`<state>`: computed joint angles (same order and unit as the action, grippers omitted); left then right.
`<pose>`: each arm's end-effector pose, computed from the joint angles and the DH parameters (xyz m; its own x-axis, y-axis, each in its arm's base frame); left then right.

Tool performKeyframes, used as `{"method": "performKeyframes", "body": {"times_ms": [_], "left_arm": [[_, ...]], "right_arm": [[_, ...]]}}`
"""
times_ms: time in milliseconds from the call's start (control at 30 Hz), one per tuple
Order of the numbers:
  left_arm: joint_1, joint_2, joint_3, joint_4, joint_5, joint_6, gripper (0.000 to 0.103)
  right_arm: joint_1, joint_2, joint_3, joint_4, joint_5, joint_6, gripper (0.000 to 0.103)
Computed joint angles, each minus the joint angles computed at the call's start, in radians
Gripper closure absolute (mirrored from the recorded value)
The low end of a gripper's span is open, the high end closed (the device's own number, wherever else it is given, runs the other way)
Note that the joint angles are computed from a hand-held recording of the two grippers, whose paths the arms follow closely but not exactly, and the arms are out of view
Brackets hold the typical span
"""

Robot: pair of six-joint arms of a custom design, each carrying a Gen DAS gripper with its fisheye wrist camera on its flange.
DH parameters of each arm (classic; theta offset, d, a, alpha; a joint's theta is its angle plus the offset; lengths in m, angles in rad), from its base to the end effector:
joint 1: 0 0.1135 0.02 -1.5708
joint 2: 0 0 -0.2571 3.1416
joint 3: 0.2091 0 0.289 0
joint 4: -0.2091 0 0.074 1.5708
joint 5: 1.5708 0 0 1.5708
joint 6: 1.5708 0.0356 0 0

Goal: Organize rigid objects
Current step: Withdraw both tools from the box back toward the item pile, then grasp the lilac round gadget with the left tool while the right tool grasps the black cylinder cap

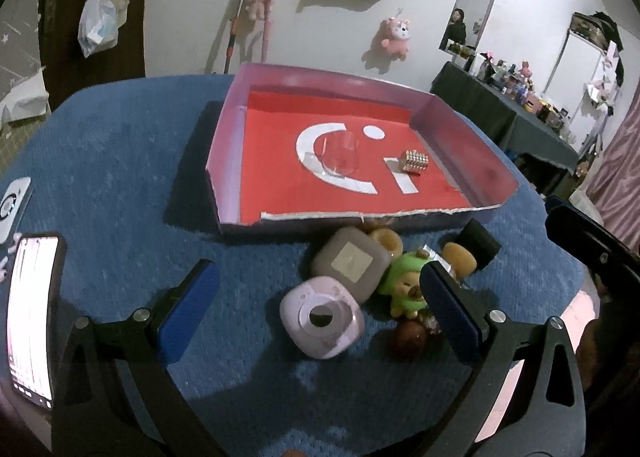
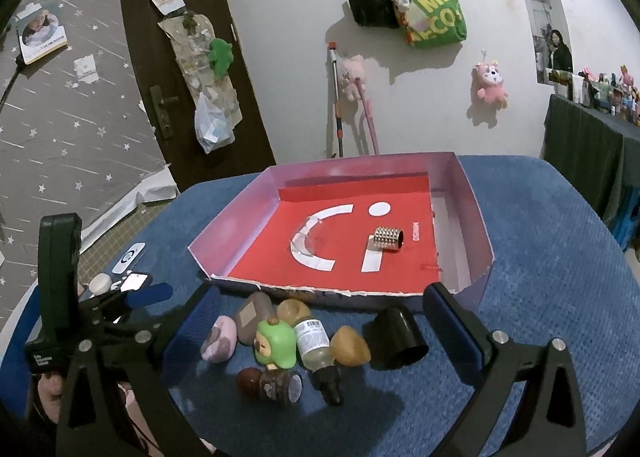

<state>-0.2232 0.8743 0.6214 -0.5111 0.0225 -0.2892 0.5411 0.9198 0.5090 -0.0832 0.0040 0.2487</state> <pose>0.2172 -0.0501 0.2222 -0.7143 -0.1302 -0.6877 0.0349 0.9747 -0.2208 0.2091 0.1255 0.2082 -0.5200 -0.0253 -0.8538 -0.3963 0.8926 0.2149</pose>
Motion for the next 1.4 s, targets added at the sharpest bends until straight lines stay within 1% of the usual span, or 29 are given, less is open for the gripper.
{"method": "performKeyframes", "body": {"times_ms": [233,400,467,533,633,667,767,933,1033,1167,1267,1400], "left_arm": [[-0.021,-0.012,-0.016,-0.018,-0.019,-0.007,0.001],[-0.026,-0.028,-0.033,-0.024,-0.007,-0.022,0.001],[-0.031,-0.036,-0.038,-0.027,-0.011,-0.026,0.001],[-0.033,-0.044,-0.045,-0.031,-0.019,-0.035,0.001],[-0.019,-0.047,-0.058,-0.032,0.009,-0.039,0.001],[-0.015,-0.044,-0.060,-0.033,0.016,-0.041,0.001],[-0.013,-0.028,-0.061,-0.037,0.026,-0.044,0.001],[0.002,-0.010,-0.064,-0.040,0.034,-0.047,0.001],[0.013,-0.001,-0.069,-0.041,0.037,-0.049,0.001],[0.022,0.015,-0.074,-0.035,0.047,-0.043,0.002],[0.026,0.028,-0.078,-0.026,0.059,-0.038,0.002],[0.014,0.036,-0.078,-0.016,0.042,-0.026,0.002]], "right_arm": [[0.016,-0.005,-0.019,-0.008,0.007,0.009,0.000],[0.025,-0.006,-0.033,-0.022,0.020,0.013,0.000],[0.026,-0.014,-0.040,-0.029,0.024,0.015,0.003],[0.029,-0.013,-0.039,-0.040,0.030,0.012,0.011],[0.028,0.001,-0.033,-0.053,0.041,0.007,0.020],[0.027,0.005,-0.033,-0.055,0.043,0.007,0.020],[0.008,0.039,-0.025,-0.063,0.052,0.009,0.025],[-0.042,0.134,0.014,-0.069,0.084,0.011,0.036],[-0.088,0.184,0.028,-0.053,0.045,0.009,0.043],[-0.116,0.255,0.054,-0.026,0.007,-0.009,0.045],[-0.117,0.291,0.073,-0.013,0.007,-0.021,0.048],[-0.129,0.341,0.096,-0.001,-0.021,-0.031,0.049]]}}
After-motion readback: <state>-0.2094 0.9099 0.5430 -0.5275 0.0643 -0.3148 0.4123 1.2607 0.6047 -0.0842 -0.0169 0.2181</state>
